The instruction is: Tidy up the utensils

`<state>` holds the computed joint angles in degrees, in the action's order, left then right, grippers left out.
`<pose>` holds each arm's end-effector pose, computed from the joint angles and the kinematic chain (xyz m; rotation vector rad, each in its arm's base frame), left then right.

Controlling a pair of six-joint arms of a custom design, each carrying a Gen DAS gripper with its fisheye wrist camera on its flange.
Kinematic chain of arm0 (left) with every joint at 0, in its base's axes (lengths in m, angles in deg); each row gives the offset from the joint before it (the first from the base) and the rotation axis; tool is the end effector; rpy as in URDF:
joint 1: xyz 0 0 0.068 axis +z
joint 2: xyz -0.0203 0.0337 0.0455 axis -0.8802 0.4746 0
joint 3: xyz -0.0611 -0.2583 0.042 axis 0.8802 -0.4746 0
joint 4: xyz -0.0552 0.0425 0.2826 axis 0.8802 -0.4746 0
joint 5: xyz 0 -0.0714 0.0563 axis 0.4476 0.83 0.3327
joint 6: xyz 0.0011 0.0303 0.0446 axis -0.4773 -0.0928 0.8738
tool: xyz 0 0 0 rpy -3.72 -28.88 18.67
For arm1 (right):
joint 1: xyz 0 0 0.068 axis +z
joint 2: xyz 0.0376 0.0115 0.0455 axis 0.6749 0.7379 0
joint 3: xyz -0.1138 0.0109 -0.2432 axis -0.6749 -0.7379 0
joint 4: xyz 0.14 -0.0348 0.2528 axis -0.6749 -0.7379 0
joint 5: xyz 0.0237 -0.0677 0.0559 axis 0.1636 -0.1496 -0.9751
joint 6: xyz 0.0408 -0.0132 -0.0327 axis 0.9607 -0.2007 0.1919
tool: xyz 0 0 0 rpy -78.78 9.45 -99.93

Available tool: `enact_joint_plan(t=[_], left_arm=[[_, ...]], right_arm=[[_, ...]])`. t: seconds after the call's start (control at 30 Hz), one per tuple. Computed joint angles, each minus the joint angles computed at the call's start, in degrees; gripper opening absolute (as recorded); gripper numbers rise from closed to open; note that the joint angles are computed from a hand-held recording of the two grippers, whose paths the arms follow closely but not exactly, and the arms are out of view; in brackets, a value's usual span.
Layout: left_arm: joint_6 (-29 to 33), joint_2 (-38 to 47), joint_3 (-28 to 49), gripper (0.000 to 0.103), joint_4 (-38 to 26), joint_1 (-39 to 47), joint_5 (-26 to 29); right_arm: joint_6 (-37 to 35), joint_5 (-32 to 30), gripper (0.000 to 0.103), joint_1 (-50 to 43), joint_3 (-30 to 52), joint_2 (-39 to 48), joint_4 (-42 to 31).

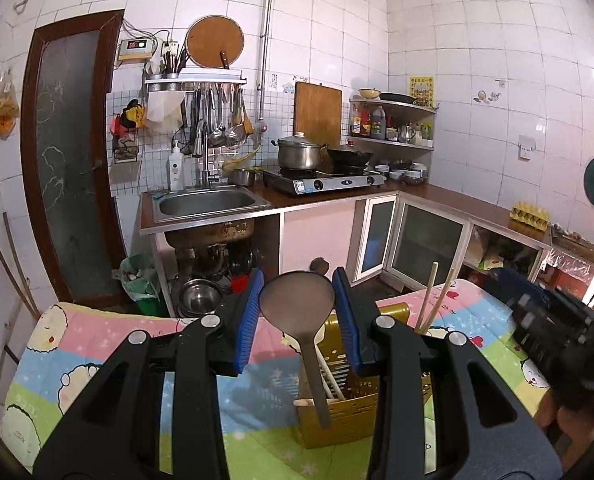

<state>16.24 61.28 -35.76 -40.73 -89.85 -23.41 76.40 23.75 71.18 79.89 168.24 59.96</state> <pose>0.2763 -0.1193 0.2658 -0.3951 1.8745 0.2134 0.3678 0.2060 0.2213 -0.4989 1.8005 0.4802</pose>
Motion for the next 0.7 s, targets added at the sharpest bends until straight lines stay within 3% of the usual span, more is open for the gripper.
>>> enact_joint_plan(t=[0.13,0.33,0.7], left_arm=[[-0.8,-4.6,-4.0,0.035,-1.5,-0.6,-1.2],[-4.5,-11.0,-10.1,0.035,-5.4,1.2,-0.4],[-8.0,-9.8,-15.9,0.035,-3.1,3.6,4.0]], right_arm=[[-3.4,1.0,0.058,1.2,-2.7,1.2,1.0],[-2.5,-2.1,0.058,1.0,-6.8,4.4,1.1],[-3.9,-0.3,0.056,3.8,-9.9,6.3,3.8]])
